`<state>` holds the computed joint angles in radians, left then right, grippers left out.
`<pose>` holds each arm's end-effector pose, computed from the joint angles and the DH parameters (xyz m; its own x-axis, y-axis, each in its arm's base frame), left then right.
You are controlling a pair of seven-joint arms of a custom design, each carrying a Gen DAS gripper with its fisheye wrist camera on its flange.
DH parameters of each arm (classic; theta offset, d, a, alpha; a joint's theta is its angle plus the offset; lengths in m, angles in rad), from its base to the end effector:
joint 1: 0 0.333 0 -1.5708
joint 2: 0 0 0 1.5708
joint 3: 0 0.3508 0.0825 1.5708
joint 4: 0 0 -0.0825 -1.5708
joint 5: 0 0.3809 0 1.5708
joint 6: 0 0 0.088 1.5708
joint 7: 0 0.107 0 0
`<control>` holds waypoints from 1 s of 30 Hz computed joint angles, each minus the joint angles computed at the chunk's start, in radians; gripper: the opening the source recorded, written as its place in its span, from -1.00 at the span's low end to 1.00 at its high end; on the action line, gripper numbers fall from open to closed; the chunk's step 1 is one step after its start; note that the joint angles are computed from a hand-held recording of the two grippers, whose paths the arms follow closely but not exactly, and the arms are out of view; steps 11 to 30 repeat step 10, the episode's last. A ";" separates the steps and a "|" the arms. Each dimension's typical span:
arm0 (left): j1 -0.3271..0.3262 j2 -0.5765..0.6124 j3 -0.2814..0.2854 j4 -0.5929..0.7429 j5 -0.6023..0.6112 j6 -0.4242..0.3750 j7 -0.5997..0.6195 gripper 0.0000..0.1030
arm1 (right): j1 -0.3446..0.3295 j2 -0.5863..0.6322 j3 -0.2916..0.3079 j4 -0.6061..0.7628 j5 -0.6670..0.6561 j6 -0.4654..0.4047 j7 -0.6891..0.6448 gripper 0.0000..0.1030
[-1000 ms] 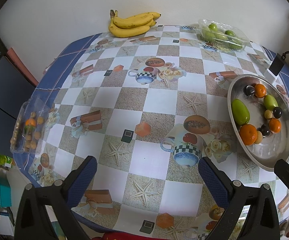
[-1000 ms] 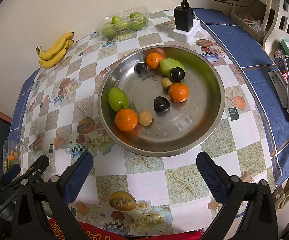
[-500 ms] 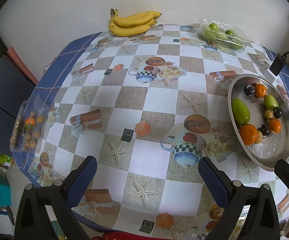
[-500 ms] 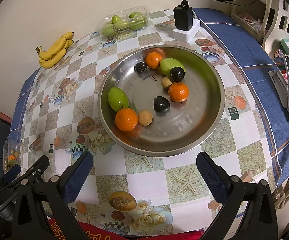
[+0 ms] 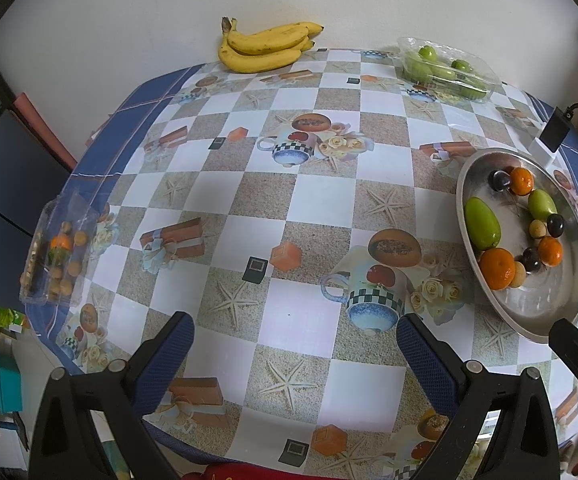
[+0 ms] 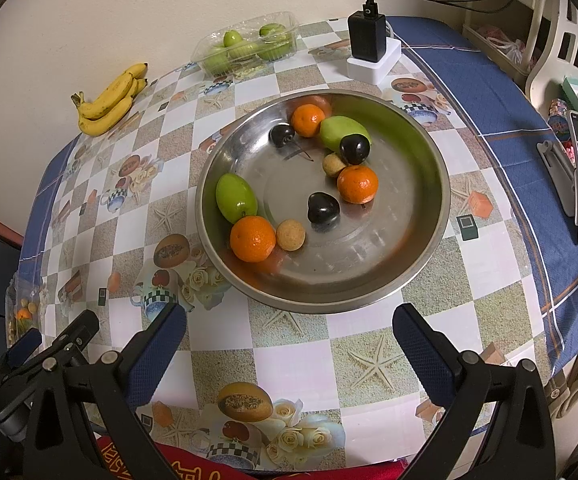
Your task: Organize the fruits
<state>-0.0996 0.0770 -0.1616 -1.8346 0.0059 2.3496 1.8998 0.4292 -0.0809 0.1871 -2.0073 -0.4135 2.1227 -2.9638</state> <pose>0.6004 -0.1571 0.5679 -0.5284 -0.8388 -0.1309 -0.7440 0.5318 -0.4044 0.4563 0.3047 0.5493 -0.7681 -0.6029 -0.2157 -0.5124 0.7807 -0.3577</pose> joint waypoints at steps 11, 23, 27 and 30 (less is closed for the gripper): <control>0.001 -0.002 0.001 -0.002 0.001 0.006 -0.005 0.98 | 0.000 0.000 -0.001 0.000 0.000 -0.001 0.000 0.99; 0.001 -0.002 0.001 -0.002 0.001 0.006 -0.005 0.98 | 0.000 0.000 -0.001 0.000 0.000 -0.001 0.000 0.99; 0.001 -0.002 0.001 -0.002 0.001 0.006 -0.005 0.98 | 0.000 0.000 -0.001 0.000 0.000 -0.001 0.000 0.99; 0.001 -0.002 0.001 -0.002 0.001 0.006 -0.005 0.98 | 0.000 0.000 -0.001 0.000 0.000 -0.001 0.000 0.99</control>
